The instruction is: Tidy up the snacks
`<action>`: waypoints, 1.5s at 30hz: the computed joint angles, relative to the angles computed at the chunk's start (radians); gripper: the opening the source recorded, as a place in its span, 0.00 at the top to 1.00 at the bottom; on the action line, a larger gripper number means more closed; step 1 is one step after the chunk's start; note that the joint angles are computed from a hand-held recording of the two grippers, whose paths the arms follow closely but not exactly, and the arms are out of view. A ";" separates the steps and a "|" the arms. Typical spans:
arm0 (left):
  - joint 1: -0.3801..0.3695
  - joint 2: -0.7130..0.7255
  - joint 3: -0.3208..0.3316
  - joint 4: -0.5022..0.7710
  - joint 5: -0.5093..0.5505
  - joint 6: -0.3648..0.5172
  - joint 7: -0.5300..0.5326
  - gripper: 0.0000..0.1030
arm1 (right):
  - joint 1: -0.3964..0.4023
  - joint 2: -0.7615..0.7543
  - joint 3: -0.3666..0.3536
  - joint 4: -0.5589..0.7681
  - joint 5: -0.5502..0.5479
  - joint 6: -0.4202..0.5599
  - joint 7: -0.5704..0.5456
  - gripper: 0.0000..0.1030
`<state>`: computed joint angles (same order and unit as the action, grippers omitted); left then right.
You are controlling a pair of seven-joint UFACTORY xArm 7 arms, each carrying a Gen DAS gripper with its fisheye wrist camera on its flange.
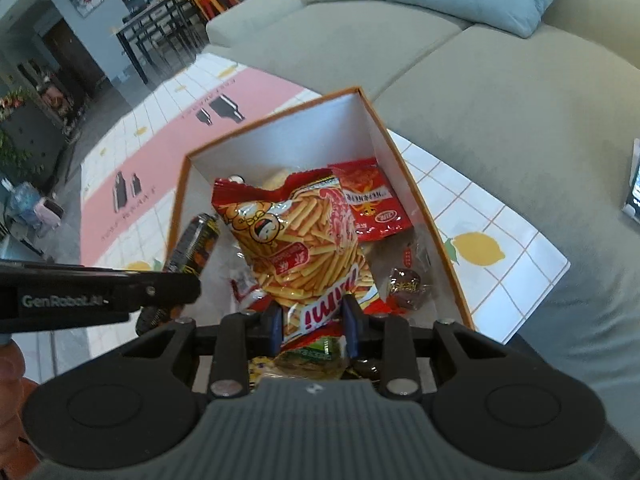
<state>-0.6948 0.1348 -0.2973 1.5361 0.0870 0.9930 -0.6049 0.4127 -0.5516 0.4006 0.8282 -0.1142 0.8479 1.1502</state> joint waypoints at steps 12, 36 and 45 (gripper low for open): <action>-0.047 0.113 0.023 0.108 0.059 0.126 -0.016 0.75 | 0.015 0.103 -0.027 0.026 0.003 0.074 -0.022 0.70; 0.056 -0.230 -0.017 -0.133 0.147 0.052 -0.005 0.58 | 0.060 0.217 0.063 0.321 -0.167 0.237 -0.001 0.47; 0.164 -0.465 -0.084 -0.314 0.250 0.054 -0.057 0.57 | 0.122 0.327 0.156 0.510 -0.405 0.336 0.107 0.42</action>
<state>-0.5309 -0.3298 -0.3811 1.2218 0.3374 1.0472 -0.6614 0.5350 -0.2243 0.5566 1.3380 -0.5195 1.1841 1.2567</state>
